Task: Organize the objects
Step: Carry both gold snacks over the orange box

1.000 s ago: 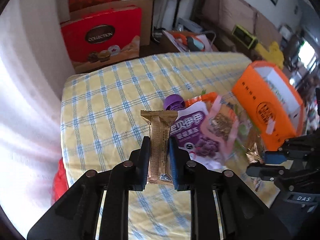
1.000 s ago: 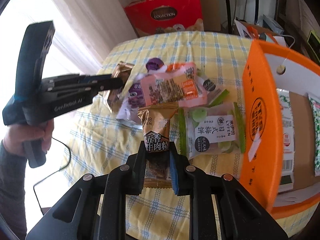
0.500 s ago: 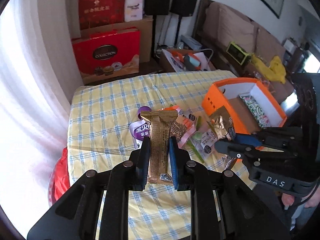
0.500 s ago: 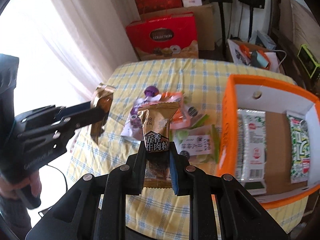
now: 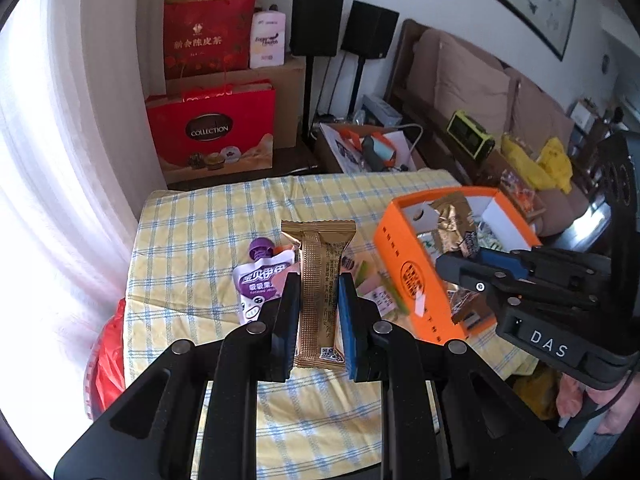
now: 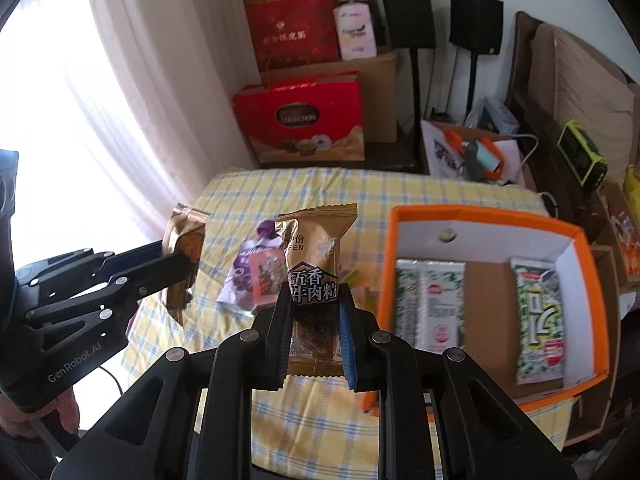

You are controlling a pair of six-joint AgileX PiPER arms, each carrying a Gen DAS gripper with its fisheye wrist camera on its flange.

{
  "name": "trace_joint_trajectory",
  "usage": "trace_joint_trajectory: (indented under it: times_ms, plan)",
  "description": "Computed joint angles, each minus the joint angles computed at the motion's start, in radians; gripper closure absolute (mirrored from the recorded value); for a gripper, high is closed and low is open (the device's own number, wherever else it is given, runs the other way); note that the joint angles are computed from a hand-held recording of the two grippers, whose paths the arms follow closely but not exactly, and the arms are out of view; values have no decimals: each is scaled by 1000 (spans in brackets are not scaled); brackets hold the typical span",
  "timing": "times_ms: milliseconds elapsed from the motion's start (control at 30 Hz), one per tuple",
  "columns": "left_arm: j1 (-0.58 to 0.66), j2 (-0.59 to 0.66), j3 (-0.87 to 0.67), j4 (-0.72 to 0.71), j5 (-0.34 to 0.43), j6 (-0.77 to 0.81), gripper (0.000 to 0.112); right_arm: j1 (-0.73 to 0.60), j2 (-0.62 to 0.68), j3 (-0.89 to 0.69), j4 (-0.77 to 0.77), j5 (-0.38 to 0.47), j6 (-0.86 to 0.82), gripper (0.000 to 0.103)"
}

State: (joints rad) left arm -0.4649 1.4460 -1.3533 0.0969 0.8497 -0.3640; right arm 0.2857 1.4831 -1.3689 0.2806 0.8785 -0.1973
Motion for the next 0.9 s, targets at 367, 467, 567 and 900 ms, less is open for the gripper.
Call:
trace_joint_trajectory:
  times_ms: [367,467,567,900]
  plan:
    - [-97,50,-87,66,16,-131,95,-141,-38,-28,55,45,-92,83]
    - [-127,76,-122,94,28,-165,95,-181,-45,-28,57,47,-112,83]
    - [-155,115,-171,97,40,-178,95,-231,-47,-27,74,54,-146,83]
    - [-240,287,-364,80,82,-200,95,-337,-23,-39,101,82,-213,83]
